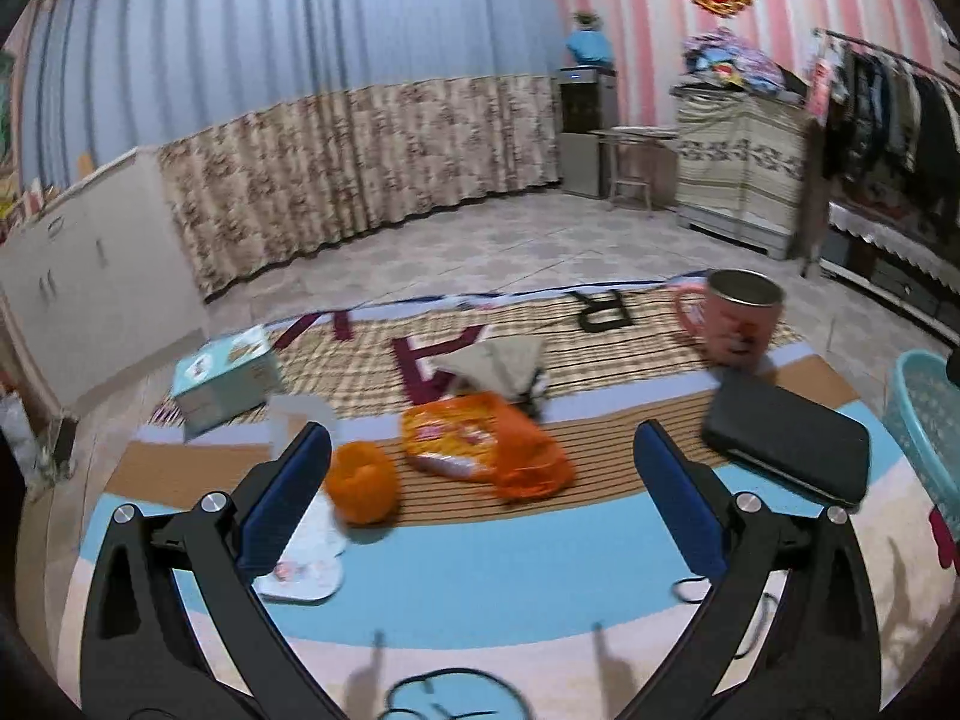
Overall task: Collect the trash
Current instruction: 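Move both tools back over the mattress toward the orange peel and snack bag, then grasp the orange peel with the left tool and lift it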
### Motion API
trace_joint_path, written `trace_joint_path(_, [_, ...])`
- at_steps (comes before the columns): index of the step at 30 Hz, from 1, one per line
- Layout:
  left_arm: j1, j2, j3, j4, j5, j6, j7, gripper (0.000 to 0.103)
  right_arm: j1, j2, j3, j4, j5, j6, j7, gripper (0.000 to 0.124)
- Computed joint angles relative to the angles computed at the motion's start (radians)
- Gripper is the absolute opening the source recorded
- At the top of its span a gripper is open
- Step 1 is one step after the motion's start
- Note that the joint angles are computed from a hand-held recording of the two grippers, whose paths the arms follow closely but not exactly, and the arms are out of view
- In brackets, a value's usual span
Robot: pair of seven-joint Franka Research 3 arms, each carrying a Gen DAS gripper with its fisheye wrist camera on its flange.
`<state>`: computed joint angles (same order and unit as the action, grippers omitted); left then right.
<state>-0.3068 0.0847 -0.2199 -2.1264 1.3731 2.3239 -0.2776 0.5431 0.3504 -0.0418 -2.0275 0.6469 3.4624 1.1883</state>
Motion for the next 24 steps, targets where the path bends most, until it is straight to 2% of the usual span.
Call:
trace_joint_path(1, [0.007,-0.012,0.006,-0.018,-0.005,0.007,-0.013,0.097,-0.02,0.002,0.031,0.002,-0.022,-0.004,0.014,0.091])
trace_joint_path(3, [0.016,-0.017,0.01,-0.037,0.003,0.012,-0.036,0.097,0.01,0.009,0.014,0.011,-0.018,-0.02,0.008,0.091])
trace_joint_path(5, [0.033,-0.018,0.018,-0.058,-0.007,0.043,-0.051,0.097,0.107,0.027,-0.068,0.03,0.027,-0.043,-0.026,0.093])
trace_joint_path(7, [0.063,-0.021,0.034,-0.081,-0.033,0.119,-0.05,0.097,0.204,0.05,-0.153,0.05,0.062,-0.063,-0.048,0.097])
trace_joint_path(9, [0.082,-0.016,0.042,-0.091,-0.055,0.157,-0.049,0.097,0.25,0.075,-0.19,0.072,0.075,-0.076,-0.043,0.097])
trace_joint_path(11, [0.097,-0.021,0.049,-0.107,-0.057,0.18,-0.064,0.097,0.235,0.089,-0.172,0.094,0.057,-0.12,-0.011,0.098])
trace_joint_path(12, [0.106,-0.023,0.054,-0.114,-0.059,0.194,-0.077,0.097,0.207,0.093,-0.139,0.098,0.044,-0.116,0.006,0.098])
trace_joint_path(13, [0.118,-0.027,0.06,-0.125,-0.058,0.216,-0.101,0.097,0.207,0.104,-0.141,0.104,0.005,-0.118,0.061,0.098])
trace_joint_path(14, [0.126,-0.029,0.063,-0.132,-0.053,0.23,-0.122,0.097,0.242,0.122,-0.177,0.132,0.036,-0.161,0.053,0.098])
trace_joint_path(16, [0.142,-0.028,0.069,-0.14,-0.047,0.259,-0.152,0.097,0.337,0.158,-0.291,0.168,0.016,-0.226,0.117,0.098])
trace_joint_path(17, [0.149,-0.024,0.072,-0.14,-0.053,0.267,-0.15,0.097,0.378,0.175,-0.336,0.177,0.002,-0.232,0.149,0.098])
trace_joint_path(19, [0.156,-0.013,0.072,-0.133,-0.078,0.265,-0.112,0.097,0.492,0.217,-0.47,0.193,-0.037,-0.266,0.22,0.098])
trace_joint_path(20, [0.155,-0.004,0.07,-0.125,-0.094,0.251,-0.086,0.097,0.524,0.232,-0.508,0.196,-0.055,-0.269,0.244,0.098])
trace_joint_path(21, [0.155,0.005,0.071,-0.116,-0.101,0.244,-0.065,0.097,0.543,0.244,-0.531,0.199,-0.072,-0.271,0.262,0.098])
trace_joint_path(24, [0.154,0.029,0.077,-0.089,-0.118,0.234,-0.014,0.093,0.508,0.243,-0.501,0.213,-0.114,-0.294,0.279,0.098])
